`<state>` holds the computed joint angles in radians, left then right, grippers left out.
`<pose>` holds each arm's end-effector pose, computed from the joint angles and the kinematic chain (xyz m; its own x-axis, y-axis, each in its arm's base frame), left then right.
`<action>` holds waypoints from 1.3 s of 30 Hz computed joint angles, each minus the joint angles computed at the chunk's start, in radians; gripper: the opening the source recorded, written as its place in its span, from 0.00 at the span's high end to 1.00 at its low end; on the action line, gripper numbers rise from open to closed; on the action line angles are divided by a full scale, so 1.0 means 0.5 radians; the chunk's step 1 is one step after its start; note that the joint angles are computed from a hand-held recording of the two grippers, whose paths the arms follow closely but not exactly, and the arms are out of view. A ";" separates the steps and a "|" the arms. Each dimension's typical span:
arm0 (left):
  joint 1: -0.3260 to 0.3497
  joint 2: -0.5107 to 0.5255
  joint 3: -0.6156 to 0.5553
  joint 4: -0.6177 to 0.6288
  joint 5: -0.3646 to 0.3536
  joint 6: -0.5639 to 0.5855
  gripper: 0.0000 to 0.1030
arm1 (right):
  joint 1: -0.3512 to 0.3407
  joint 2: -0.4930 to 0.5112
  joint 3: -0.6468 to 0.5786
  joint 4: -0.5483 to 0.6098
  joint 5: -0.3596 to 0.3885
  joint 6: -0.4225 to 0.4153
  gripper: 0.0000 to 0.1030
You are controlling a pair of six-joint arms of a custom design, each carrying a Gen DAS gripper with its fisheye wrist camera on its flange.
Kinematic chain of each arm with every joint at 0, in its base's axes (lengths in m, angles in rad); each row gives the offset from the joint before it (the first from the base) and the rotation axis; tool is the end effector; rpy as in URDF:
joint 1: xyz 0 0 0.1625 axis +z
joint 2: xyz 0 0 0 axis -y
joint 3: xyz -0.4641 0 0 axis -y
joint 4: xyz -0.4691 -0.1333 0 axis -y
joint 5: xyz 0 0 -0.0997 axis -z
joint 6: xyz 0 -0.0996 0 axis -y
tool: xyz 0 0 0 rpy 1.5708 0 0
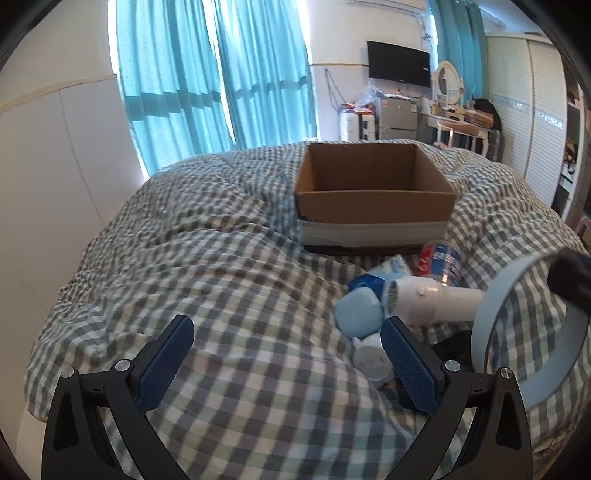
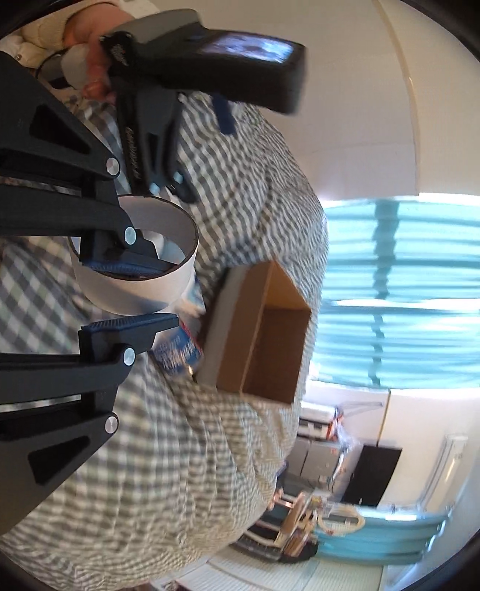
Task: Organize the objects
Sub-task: 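Grasp the black oval cup with the left gripper, then carry the black cup and tape roll into the box with both grippers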
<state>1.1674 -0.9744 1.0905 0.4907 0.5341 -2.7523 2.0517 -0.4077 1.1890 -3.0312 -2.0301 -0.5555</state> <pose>-0.0778 -0.7403 0.3813 -0.6050 -0.2177 -0.7659 0.4901 0.6562 -0.5737 0.4920 -0.7503 0.0093 -0.5948 -0.5064 0.6243 -0.7929 0.4977 -0.3517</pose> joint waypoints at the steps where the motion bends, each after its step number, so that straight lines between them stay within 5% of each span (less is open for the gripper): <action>1: -0.001 0.016 -0.012 0.036 0.014 -0.015 0.00 | 0.000 0.005 -0.017 -0.002 -0.024 0.000 0.82; 10: -0.025 0.118 -0.017 0.174 0.161 -0.034 0.00 | -0.022 0.024 -0.095 -0.174 -0.188 -0.059 0.82; 26: 0.068 0.399 -0.372 0.779 0.569 -0.607 0.00 | -0.054 -0.027 -0.019 -0.227 -0.192 -0.027 0.82; 30: 0.071 0.392 -0.371 0.841 0.631 -0.605 0.20 | -0.056 -0.035 -0.008 -0.222 -0.184 -0.029 0.82; 39: 0.046 0.297 -0.293 0.790 0.631 -0.605 0.20 | -0.053 -0.042 -0.007 -0.218 -0.178 -0.030 0.82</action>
